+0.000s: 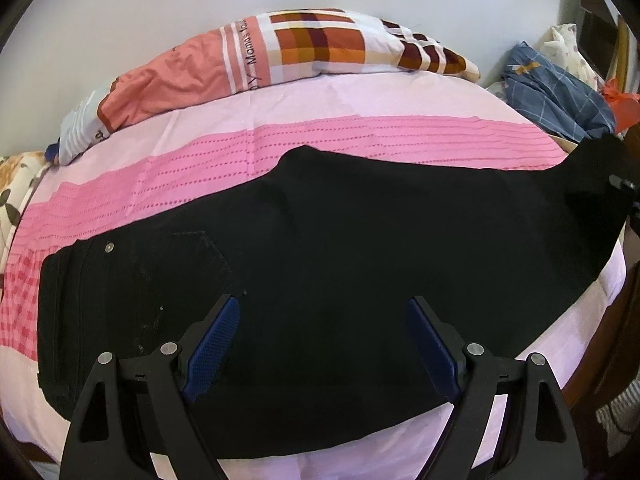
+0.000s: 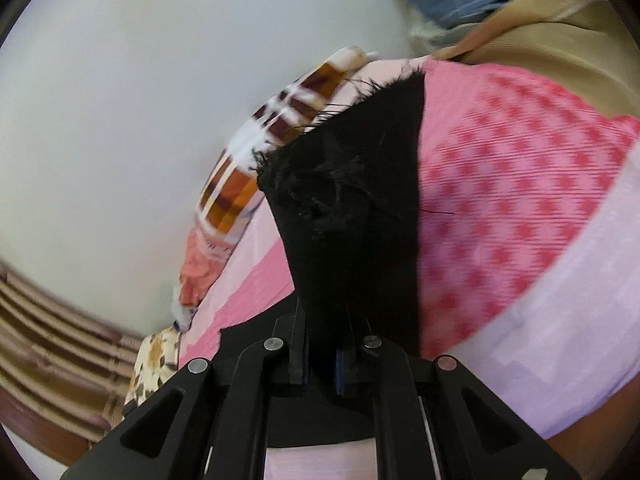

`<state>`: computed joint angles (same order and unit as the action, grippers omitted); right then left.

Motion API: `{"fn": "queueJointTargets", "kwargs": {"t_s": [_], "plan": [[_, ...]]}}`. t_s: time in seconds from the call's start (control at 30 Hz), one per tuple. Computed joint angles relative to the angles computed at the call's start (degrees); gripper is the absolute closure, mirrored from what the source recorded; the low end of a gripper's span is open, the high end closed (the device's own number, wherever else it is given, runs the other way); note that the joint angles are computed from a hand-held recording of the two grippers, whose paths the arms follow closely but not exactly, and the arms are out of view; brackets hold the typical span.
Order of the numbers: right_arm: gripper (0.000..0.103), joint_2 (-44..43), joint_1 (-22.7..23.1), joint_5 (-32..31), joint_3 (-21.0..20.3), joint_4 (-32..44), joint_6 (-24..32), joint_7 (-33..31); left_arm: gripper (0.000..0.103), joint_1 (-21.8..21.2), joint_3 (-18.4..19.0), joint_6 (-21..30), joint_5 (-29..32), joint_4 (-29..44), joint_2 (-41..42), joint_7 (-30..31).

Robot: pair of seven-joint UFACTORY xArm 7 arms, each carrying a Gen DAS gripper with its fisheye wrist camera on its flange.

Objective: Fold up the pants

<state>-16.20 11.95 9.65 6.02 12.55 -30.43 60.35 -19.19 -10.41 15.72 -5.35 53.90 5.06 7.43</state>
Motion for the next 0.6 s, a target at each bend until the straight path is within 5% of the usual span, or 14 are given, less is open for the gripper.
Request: {"fn": "queueJointTargets", "kwargs": {"t_s": [0.2, 0.6], "plan": [[0.093, 8.7, 2.9, -9.4, -2.5, 9.2, -0.4, 4.2, 0.018, 1.2, 1.0, 0.2, 0.3, -0.6, -0.5, -0.5], [0.093, 18.9, 0.6, -21.0, 0.3, 18.5, -1.6, 11.9, 0.018, 5.2, 3.4, 2.3, -1.2, -2.2, -2.8, -0.4]]}}
